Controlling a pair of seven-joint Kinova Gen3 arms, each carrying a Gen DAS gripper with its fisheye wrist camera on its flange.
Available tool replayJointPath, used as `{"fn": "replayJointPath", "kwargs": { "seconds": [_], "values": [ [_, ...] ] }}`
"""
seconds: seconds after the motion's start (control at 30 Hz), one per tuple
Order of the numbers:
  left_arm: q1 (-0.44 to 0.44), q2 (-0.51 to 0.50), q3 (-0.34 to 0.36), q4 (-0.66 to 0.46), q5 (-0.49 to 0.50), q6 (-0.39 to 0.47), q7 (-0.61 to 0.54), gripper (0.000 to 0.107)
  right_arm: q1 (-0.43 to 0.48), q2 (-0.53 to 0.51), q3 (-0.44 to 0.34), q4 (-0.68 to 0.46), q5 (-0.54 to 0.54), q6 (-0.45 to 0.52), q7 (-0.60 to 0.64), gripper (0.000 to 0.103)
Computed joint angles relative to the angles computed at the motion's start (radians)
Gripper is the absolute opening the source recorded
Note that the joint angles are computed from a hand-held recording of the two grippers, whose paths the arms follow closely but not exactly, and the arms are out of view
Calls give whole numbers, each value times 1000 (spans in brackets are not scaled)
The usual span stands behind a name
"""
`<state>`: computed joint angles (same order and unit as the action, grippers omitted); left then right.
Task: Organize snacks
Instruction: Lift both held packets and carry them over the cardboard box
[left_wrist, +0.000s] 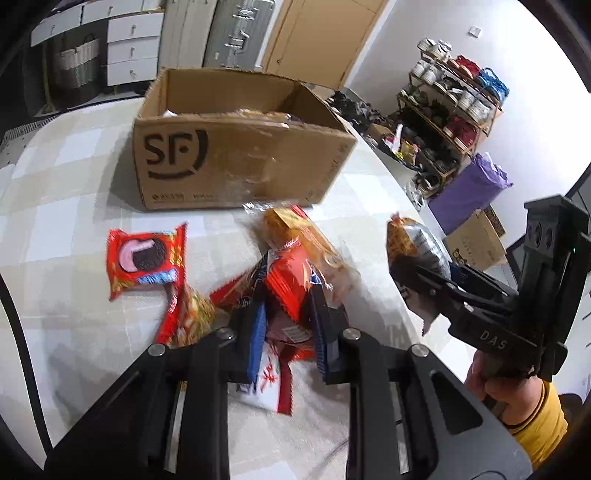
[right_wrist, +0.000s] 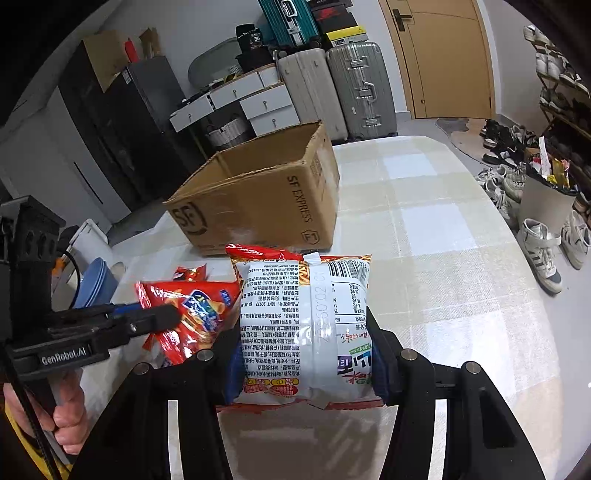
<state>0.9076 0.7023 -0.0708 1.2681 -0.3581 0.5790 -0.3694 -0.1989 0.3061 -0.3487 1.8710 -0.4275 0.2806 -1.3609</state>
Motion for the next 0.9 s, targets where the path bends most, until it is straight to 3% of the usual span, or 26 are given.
{"fn": "replayJointPath", "kwargs": {
  "seconds": [0.3,0.43,0.53,0.77,0.9],
  "values": [
    [52,-45,-16,76,-25,-45,48,15,42,-7,-50,34,-54,-13,51,54],
    [149,-69,-69,104,-95,-34,130,14,81,-13,-88,58,-100,-30,92,54],
    [180,-85,-59,129,-126,-43,171,14,102,-17,-110,77,-129,-39,117,54],
    [200,-62,-6,123,-155,-4,199,10,136,-25,-141,112,-179,-46,165,54],
    [241,-19,-20,62,-169,80,202,10,164,-36,-167,137,-224,-52,208,54]
  ]
}}
